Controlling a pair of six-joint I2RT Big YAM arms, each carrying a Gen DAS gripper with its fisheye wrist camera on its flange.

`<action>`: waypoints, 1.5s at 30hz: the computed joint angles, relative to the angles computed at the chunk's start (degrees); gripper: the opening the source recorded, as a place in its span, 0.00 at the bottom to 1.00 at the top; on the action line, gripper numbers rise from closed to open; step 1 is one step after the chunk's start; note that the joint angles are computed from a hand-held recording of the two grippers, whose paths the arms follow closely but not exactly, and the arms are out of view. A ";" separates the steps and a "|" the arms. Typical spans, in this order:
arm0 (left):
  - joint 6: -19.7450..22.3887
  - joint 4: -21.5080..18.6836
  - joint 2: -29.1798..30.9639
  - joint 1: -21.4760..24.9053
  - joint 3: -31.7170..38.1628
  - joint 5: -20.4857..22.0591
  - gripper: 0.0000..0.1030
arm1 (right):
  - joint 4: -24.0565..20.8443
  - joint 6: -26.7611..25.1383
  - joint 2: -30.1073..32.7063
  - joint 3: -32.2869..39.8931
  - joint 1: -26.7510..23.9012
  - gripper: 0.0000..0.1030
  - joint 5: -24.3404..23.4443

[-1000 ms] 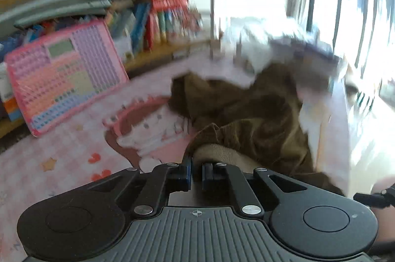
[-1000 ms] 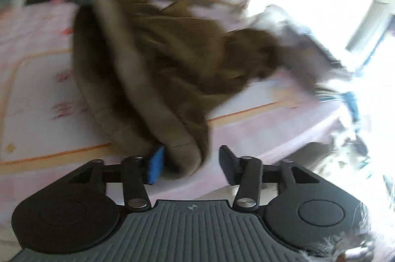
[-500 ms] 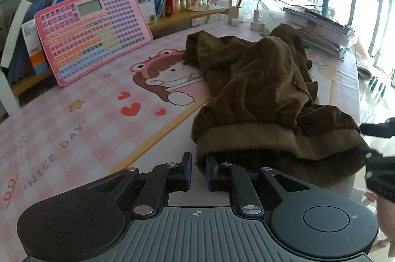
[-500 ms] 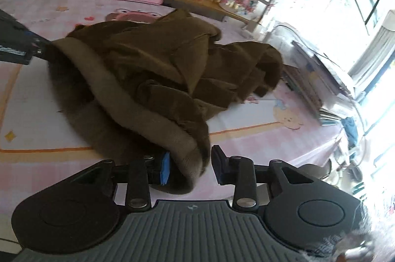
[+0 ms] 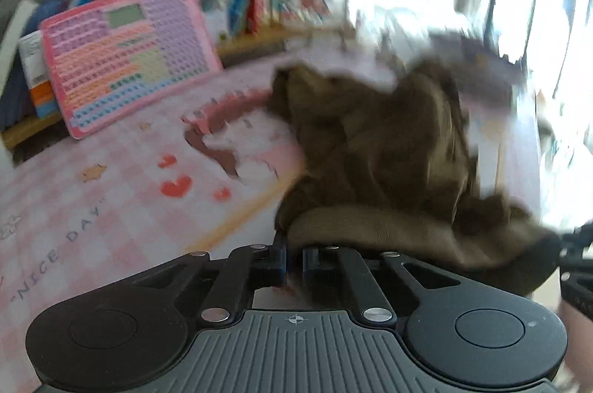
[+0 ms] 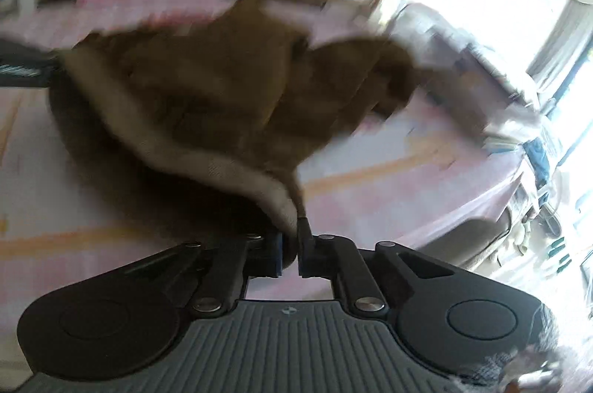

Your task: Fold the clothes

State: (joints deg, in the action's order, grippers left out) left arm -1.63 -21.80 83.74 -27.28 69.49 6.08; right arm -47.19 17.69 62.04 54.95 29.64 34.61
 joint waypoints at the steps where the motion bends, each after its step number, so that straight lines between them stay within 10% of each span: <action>1: -0.77 1.40 -1.19 0.46 -0.11 1.09 0.07 | 1.82 -1.75 -1.30 0.37 -0.58 0.04 1.22; 7: -3.59 11.89 -7.74 0.55 0.49 4.39 0.07 | 24.33 -25.32 -6.24 6.60 -3.06 0.04 9.00; 12: -7.58 22.81 -12.29 1.15 1.12 3.57 0.07 | 39.44 -42.49 -5.22 14.00 -4.89 0.04 1.43; 16: -10.55 27.54 -15.49 2.63 1.86 -0.03 0.07 | 43.90 -44.62 -2.59 19.35 -6.27 0.04 -8.60; 23: -11.21 22.23 -14.21 -1.04 6.74 -6.15 0.06 | 44.69 -39.09 4.10 24.57 -14.94 0.04 -23.08; 31: -7.16 23.77 -7.36 -10.89 14.73 -2.85 0.06 | 57.52 -29.46 10.77 32.52 -27.92 0.04 -37.59; 35: -9.21 24.16 -6.79 -12.68 14.87 -1.93 0.06 | 48.56 -28.38 15.43 42.72 -29.71 0.05 -56.80; 38: -16.73 19.45 -8.51 -11.85 11.11 -5.75 0.07 | 31.27 -36.18 21.18 50.06 -26.49 0.05 -67.68; 41: -24.91 9.87 -10.28 -10.60 6.13 -12.13 0.10 | 12.66 -44.37 28.59 54.38 -21.35 0.04 -70.06; 45: -37.82 -9.70 -11.55 -8.37 -0.88 -18.51 0.13 | -0.03 -52.66 34.71 50.62 -14.64 0.04 -63.06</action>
